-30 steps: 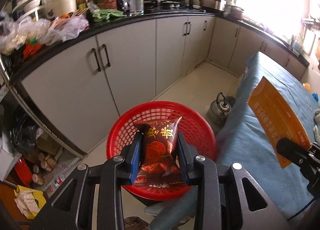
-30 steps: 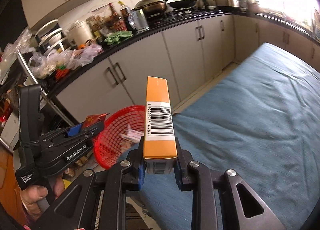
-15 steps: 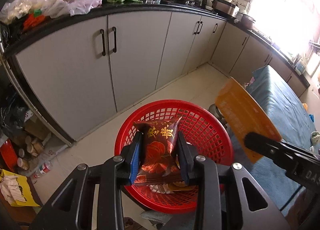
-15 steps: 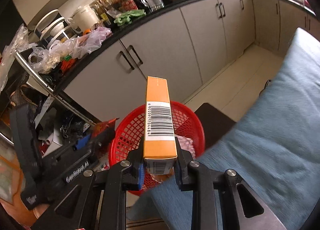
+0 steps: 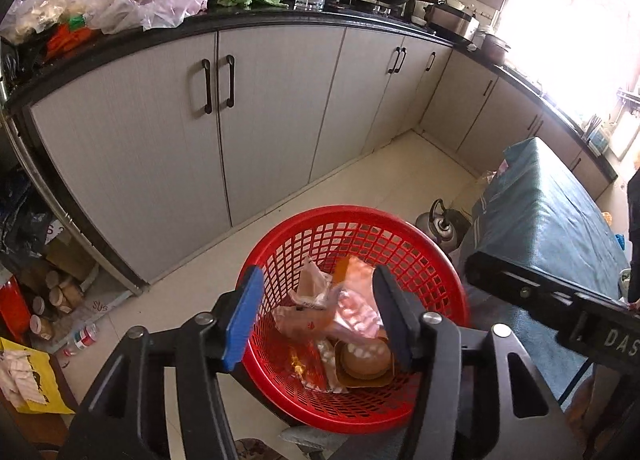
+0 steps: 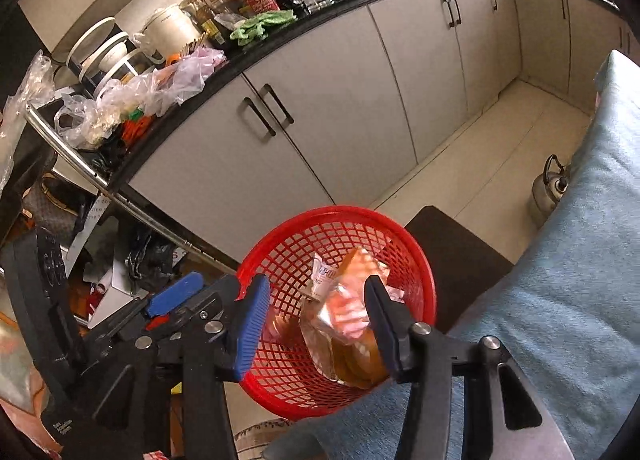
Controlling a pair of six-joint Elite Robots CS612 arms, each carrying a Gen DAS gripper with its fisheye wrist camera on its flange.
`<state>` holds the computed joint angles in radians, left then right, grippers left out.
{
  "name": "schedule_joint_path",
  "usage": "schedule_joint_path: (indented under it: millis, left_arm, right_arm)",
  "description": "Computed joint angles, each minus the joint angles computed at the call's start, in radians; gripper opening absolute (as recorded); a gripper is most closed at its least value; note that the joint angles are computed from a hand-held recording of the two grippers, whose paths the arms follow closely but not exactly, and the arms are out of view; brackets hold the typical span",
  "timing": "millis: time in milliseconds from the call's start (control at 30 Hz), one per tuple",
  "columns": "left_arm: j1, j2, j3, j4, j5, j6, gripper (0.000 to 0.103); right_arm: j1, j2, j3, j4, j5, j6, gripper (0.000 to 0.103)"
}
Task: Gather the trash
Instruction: 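Open both tools to drop the snack packet and orange box into the basket, then move both tools back over the tissue pack and white cloth on the table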
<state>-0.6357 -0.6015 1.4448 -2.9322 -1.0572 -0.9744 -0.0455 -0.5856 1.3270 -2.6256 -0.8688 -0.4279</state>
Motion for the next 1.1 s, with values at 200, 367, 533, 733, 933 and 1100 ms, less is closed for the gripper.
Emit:
schedule_joint_path:
  millis: [200, 367, 533, 733, 933, 1100]
  left_arm:
    - [-0.013, -0.003, -0.01, 0.033, 0.034, 0.013, 0.059]
    - [-0.031, -0.01, -0.018, 0.067, 0.075, 0.026, 0.06]
    - [-0.051, -0.017, -0.024, 0.086, 0.118, 0.038, 0.064]
    - [-0.075, -0.019, -0.038, 0.104, 0.156, 0.073, 0.065]
    - [-0.097, -0.016, -0.057, 0.115, 0.185, 0.112, 0.068]
    - [-0.113, -0.01, -0.078, 0.123, 0.196, 0.147, 0.069]
  right_arm:
    - [-0.019, -0.019, 0.035, -0.082, 0.011, 0.041, 0.054]
    - [-0.039, -0.036, 0.069, -0.14, 0.017, 0.074, 0.056]
    - [-0.06, -0.053, 0.105, -0.185, 0.02, 0.098, 0.056]
    - [-0.091, -0.073, 0.15, -0.248, 0.028, 0.127, 0.059]
    - [-0.125, -0.086, 0.184, -0.297, 0.026, 0.159, 0.061]
    - [-0.156, -0.094, 0.206, -0.326, 0.028, 0.186, 0.062]
